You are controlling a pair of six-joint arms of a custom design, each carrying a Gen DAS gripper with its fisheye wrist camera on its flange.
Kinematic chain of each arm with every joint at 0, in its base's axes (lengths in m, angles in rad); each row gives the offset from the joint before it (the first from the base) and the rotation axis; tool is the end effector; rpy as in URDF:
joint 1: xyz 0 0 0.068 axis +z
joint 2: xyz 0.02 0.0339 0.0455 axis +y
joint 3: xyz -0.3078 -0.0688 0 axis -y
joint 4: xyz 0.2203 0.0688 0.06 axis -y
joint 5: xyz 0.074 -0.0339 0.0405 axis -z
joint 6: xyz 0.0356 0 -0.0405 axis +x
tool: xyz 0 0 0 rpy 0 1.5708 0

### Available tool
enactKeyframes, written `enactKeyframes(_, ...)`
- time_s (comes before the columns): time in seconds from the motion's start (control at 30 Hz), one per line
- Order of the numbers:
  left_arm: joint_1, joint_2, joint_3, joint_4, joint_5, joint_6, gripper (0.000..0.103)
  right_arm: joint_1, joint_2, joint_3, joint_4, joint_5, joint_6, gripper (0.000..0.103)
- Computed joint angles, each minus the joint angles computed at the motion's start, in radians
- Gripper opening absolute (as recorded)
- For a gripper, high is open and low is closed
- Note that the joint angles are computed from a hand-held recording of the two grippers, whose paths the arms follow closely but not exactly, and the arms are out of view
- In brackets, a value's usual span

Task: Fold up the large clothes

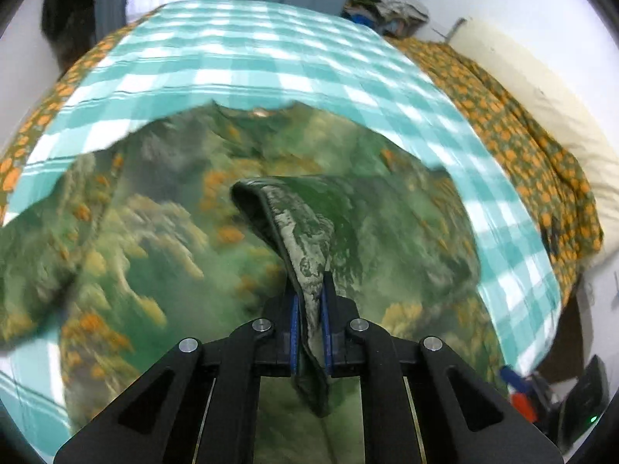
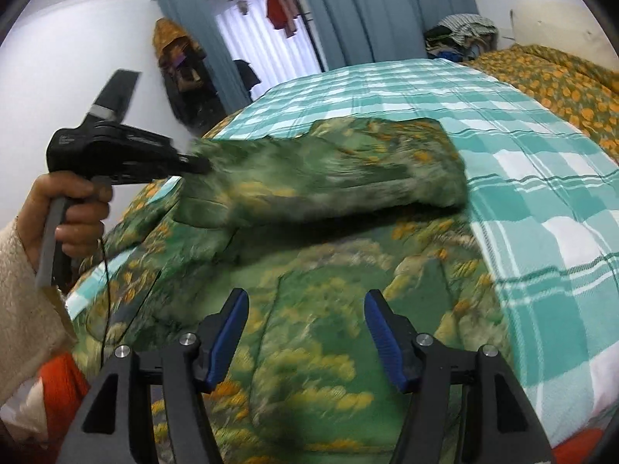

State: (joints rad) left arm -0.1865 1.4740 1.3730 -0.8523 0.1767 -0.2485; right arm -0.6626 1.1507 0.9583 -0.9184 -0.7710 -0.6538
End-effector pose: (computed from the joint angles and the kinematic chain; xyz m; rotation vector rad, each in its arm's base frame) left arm 0.2726 -0.0578 0.3684 -0.0070 2.5489 -0.3957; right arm 0.1464 -0.0828 0.3221 -0.2077 2.2928 0.4075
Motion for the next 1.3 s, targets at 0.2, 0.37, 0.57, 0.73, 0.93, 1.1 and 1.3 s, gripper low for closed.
enactKeyframes(0.2, 0.130, 0.096, -0.114, 0.152, 0.056, 0.024, 0.010, 0.155, 0.231, 0.208, 0.199, 0.145, 0.230, 0.054)
enactKeyframes(0.37, 0.139, 0.086, -0.278, 0.306, 0.065, 0.005, 0.012, 0.271, 0.507, 0.454, 0.216, 0.258, 0.347, 0.042)
enactKeyframes(0.57, 0.181, 0.058, -0.434, 0.442, 0.108, 0.011, 0.014, 0.357, 0.724, 0.532, 0.210, 0.374, 0.320, 0.041)
enactKeyframes(0.73, 0.193, 0.043, -0.482, 0.503, 0.129, 0.003, 0.017, 0.396, 0.794, 0.634, 0.098, 0.455, 0.292, 0.040)
enactKeyframes(0.93, 0.213, 0.023, -0.533, 0.561, 0.153, 0.001, 0.017, 0.459, 0.878, 0.922, -0.032, 0.541, 0.319, 0.040)
enactKeyframes(1.1, 0.209, 0.015, -0.546, 0.576, 0.144, 0.002, 0.017, 0.485, 1.006, 1.128, -0.036, 0.516, 0.458, 0.040)
enactKeyframes(1.3, 0.207, 0.009, -0.571, 0.607, 0.142, 0.000, 0.017, 0.527, 1.082, 1.091, -0.004, 0.601, 0.480, 0.040)
